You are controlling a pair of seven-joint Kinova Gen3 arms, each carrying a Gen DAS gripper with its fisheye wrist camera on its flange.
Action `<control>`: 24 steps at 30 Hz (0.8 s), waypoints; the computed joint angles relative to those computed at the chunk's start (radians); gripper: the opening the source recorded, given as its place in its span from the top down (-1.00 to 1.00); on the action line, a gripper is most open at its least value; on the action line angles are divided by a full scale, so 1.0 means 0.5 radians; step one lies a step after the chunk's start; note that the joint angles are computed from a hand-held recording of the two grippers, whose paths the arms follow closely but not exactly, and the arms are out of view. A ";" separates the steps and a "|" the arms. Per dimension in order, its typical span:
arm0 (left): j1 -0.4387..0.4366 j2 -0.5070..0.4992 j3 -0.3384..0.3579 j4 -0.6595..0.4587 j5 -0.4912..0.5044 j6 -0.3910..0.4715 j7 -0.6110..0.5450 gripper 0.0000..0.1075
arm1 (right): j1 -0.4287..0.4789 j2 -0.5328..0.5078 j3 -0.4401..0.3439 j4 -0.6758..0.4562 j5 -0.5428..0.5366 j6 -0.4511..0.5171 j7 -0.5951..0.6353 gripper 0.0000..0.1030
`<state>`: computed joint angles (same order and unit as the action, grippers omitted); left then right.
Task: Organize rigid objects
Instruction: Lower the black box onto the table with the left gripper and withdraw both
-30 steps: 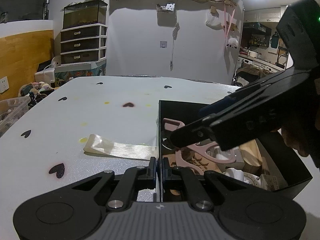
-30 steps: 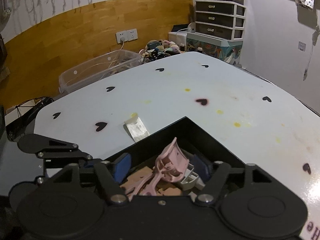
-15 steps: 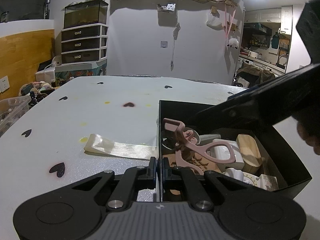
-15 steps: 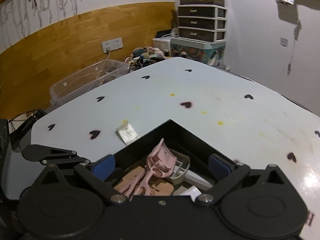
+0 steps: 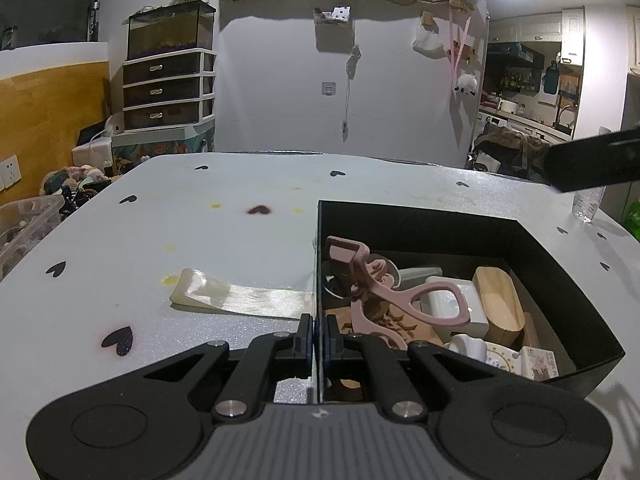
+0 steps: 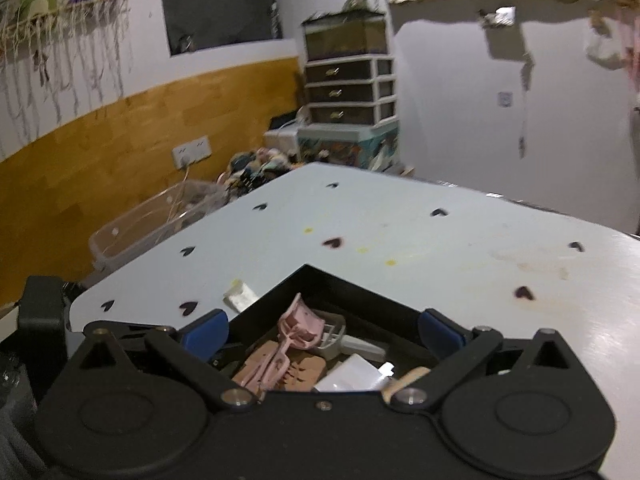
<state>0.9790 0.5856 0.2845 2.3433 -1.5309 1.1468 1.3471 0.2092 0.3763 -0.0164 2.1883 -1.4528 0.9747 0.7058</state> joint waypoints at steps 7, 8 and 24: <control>0.028 -0.020 -0.001 -0.032 0.064 0.021 -0.087 0.90 | 0.180 0.019 0.087 0.128 -0.059 0.197 0.141 -1.00; 0.047 -0.024 -0.001 -0.040 0.089 0.042 -0.103 0.90 | 0.198 0.019 0.098 0.160 -0.091 0.211 0.183 -1.00; 0.518 -0.035 0.036 -0.223 0.441 0.547 -0.149 -0.18 | 0.386 0.113 0.380 0.633 -0.484 0.527 0.951 -1.00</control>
